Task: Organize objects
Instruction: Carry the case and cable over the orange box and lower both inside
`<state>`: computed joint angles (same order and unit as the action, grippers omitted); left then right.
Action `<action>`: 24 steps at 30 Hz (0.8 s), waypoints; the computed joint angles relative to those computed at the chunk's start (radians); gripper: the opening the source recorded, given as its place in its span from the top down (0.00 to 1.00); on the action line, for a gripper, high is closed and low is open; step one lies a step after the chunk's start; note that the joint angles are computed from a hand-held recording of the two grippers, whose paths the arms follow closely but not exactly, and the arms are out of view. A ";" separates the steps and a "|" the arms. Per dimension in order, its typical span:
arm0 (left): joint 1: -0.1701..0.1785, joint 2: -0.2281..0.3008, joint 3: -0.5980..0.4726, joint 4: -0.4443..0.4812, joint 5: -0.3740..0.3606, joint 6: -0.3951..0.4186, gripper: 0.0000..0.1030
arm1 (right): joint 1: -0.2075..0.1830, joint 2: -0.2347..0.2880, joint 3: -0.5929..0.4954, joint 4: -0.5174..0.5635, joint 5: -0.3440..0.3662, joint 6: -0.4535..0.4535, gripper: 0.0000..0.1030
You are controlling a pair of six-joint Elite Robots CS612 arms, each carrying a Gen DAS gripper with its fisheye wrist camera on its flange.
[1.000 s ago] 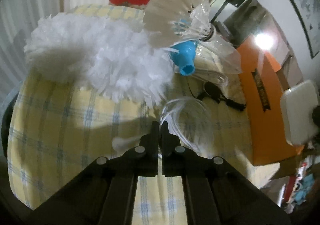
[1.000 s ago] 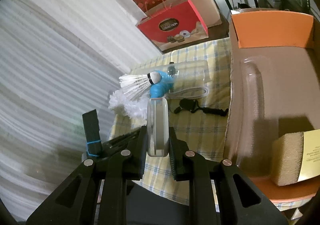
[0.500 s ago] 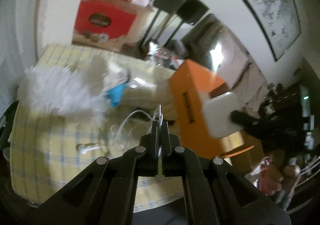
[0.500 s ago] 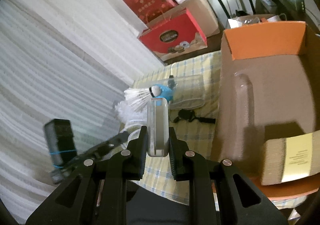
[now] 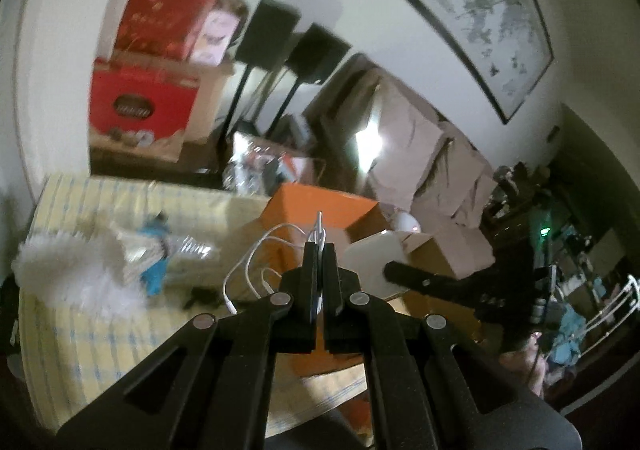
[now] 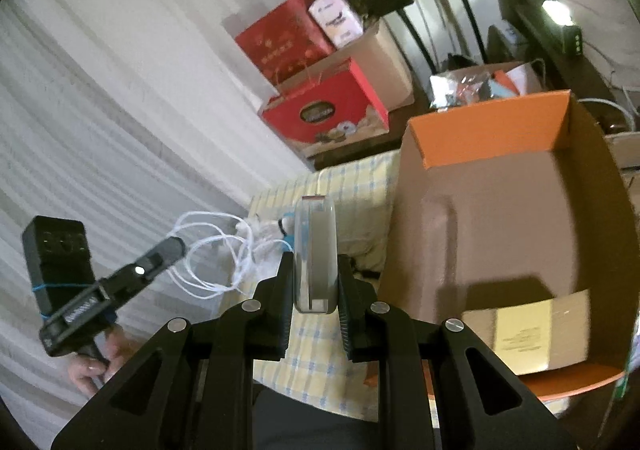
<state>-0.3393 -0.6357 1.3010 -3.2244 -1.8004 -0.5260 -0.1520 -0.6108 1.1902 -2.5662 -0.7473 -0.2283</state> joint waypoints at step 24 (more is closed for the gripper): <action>-0.056 0.208 -0.439 0.233 -0.118 0.034 0.98 | -0.061 0.078 -0.153 -0.004 -0.155 0.172 0.82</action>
<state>-0.3953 -0.4282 0.8620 -2.9911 -1.9183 -0.4918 -0.2127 -0.5328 1.0374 -2.5698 -0.9020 -0.0565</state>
